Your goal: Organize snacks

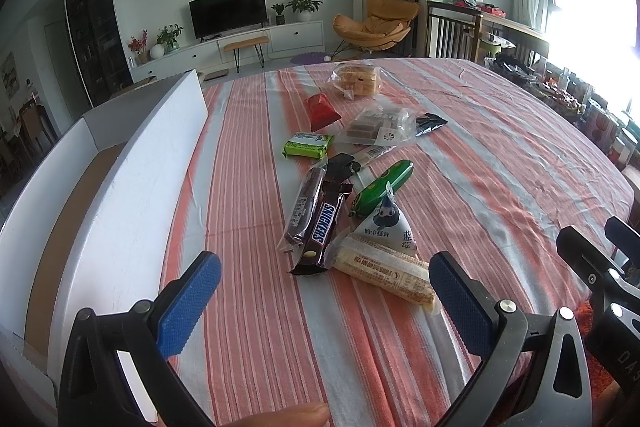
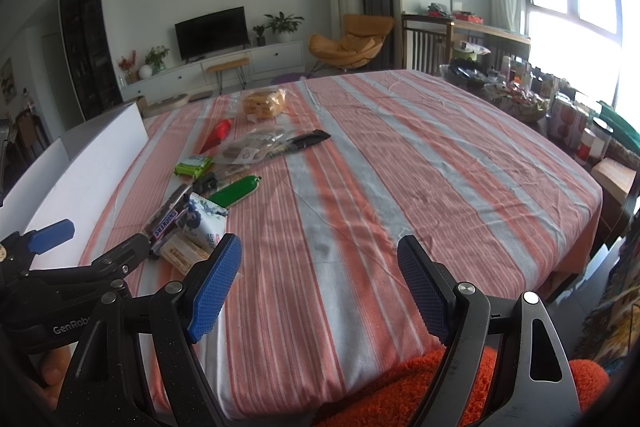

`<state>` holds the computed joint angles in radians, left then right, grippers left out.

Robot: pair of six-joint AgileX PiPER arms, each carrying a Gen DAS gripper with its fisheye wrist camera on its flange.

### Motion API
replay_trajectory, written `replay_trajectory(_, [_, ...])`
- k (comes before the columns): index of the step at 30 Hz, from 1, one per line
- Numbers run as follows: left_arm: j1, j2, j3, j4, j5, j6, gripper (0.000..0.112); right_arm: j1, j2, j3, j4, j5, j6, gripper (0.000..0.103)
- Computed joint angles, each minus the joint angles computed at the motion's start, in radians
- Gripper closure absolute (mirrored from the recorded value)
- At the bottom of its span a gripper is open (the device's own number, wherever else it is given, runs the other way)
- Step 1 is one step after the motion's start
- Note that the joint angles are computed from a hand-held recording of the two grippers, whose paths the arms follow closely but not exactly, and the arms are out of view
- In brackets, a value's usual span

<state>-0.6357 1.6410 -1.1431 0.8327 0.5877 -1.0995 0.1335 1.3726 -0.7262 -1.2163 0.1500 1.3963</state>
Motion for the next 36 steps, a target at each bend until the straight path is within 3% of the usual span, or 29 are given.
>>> replay_trajectory(36, [-0.001, -0.008, 0.010, -0.019, 0.000, 0.010, 0.009, 0.015, 0.003, -0.001, -0.018, 0.011, 0.023, 0.020])
